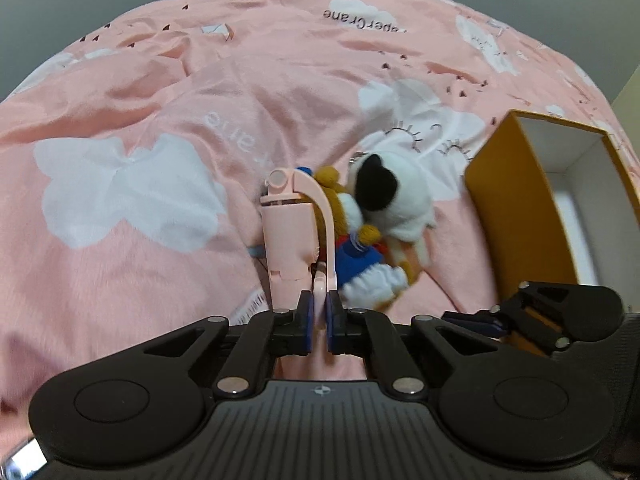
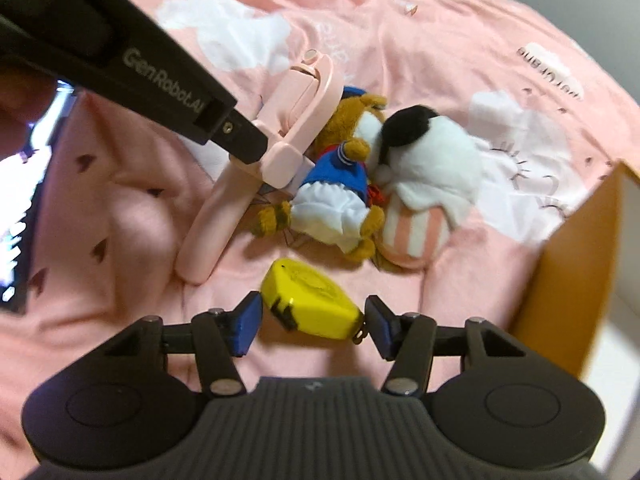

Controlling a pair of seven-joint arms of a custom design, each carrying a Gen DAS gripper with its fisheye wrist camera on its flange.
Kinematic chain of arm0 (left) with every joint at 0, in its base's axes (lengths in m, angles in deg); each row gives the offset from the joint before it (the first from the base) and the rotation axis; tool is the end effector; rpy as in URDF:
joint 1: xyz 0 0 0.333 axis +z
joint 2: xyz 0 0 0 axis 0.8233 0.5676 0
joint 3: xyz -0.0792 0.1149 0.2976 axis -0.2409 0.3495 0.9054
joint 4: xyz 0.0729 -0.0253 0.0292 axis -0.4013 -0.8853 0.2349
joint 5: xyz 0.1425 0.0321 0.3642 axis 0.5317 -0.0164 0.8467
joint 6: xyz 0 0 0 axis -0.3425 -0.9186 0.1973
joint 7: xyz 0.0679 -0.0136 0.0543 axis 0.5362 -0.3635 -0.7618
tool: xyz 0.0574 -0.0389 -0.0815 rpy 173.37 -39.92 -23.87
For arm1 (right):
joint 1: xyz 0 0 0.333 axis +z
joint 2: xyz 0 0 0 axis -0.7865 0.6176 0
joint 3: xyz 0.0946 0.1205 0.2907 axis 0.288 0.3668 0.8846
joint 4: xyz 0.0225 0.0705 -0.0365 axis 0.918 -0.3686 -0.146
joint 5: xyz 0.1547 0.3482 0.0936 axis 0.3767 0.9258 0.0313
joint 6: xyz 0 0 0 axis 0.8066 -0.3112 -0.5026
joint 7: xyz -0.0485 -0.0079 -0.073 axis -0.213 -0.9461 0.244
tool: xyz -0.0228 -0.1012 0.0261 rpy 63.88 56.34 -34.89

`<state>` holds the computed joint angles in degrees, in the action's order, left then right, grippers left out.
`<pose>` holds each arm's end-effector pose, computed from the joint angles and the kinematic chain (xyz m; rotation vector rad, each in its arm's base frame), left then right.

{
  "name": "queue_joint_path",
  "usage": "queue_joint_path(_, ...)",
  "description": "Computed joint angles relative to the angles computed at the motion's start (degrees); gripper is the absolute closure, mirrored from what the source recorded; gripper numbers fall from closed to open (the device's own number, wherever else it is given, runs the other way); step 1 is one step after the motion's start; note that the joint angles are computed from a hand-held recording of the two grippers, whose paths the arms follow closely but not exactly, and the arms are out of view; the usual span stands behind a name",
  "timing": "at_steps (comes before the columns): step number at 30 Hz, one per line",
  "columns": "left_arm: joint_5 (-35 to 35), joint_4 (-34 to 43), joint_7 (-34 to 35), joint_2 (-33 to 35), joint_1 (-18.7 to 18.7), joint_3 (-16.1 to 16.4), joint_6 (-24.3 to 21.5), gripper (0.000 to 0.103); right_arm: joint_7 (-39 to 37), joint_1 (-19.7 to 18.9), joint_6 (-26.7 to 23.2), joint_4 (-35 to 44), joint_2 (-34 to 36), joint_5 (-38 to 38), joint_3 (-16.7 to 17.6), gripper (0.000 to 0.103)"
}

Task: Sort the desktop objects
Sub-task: 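Grasp the pink selfie stick with the left tool, then grasp the yellow tape measure with the right tool while the left holds the selfie stick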

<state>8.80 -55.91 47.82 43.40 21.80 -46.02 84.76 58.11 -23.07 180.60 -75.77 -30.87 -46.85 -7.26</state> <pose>0.4700 -0.4790 0.4208 -1.6152 2.4162 -0.7513 0.3866 0.3506 0.3992 -2.3451 1.3065 -0.4391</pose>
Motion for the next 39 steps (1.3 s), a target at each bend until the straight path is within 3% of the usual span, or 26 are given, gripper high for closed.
queue_joint_path(1,0.0,-0.9,-0.4,-0.8,-0.1,0.0,0.4,0.097,1.1,-0.2,0.4,-1.4,-1.8,-0.5,0.0,0.074)
queue_joint_path(3,0.2,-2.7,-1.2,-2.4,-0.3,-0.2,1.7,0.096,-2.6,1.1,2.7,-4.4,-4.9,6.1,-1.6,0.092)
queue_joint_path(4,0.3,-3.6,-1.5,-3.1,-0.3,-0.4,2.5,0.096,-4.6,1.7,3.8,-5.7,-6.4,10.4,-2.4,0.095)
queue_joint_path(8,-2.3,-5.6,-2.0,-5.0,0.8,-1.9,3.7,0.097,1.3,-0.2,3.9,-6.2,-8.1,7.5,0.8,0.095)
queue_joint_path(10,-5.7,-6.6,0.0,-5.8,1.8,-3.4,4.4,0.097,1.3,-0.7,3.6,-6.4,-7.8,6.4,0.4,0.094)
queue_joint_path(13,-4.4,-7.1,0.0,-6.5,0.8,-3.3,4.1,0.097,0.4,-0.2,1.9,-7.1,-9.4,5.3,0.7,0.091)
queue_joint_path(14,-3.6,-7.2,-0.5,-6.4,0.3,-3.2,3.9,0.103,0.9,-0.4,1.7,-8.1,-10.4,3.7,1.5,0.089)
queue_joint_path(16,-1.1,-7.3,-2.9,-6.2,-0.6,-2.3,4.0,0.103,2.8,-2.1,0.1,-7.0,-9.7,-2.5,4.0,0.071)
queue_joint_path(18,-0.4,-7.7,-4.1,-6.0,-0.7,-2.2,4.6,0.103,4.5,-3.1,-1.0,-5.9,-8.5,-9.7,5.8,0.068)
queue_joint_path(22,-7.2,-8.5,0.0,-5.8,1.3,-4.6,4.6,0.103,0.8,-0.8,-4.5,-4.0,-6.4,-14.5,5.3,0.068)
queue_joint_path(24,-7.4,-10.0,0.5,-6.6,1.0,-4.4,6.3,0.101,0.1,-0.2,-5.7,-3.5,-5.8,-17.8,5.3,0.068)
queue_joint_path(27,-8.5,-11.7,2.6,-7.5,1.1,-4.8,9.3,0.088,-1.1,0.7,-7.2,-2.8,-5.0,-21.4,5.0,0.068)
queue_joint_path(39,0.1,-7.0,-1.2,-3.0,-3.1,-1.6,4.2,0.084,-2.7,2.0,-10.1,-3.0,-4.3,-22.6,3.4,0.066)
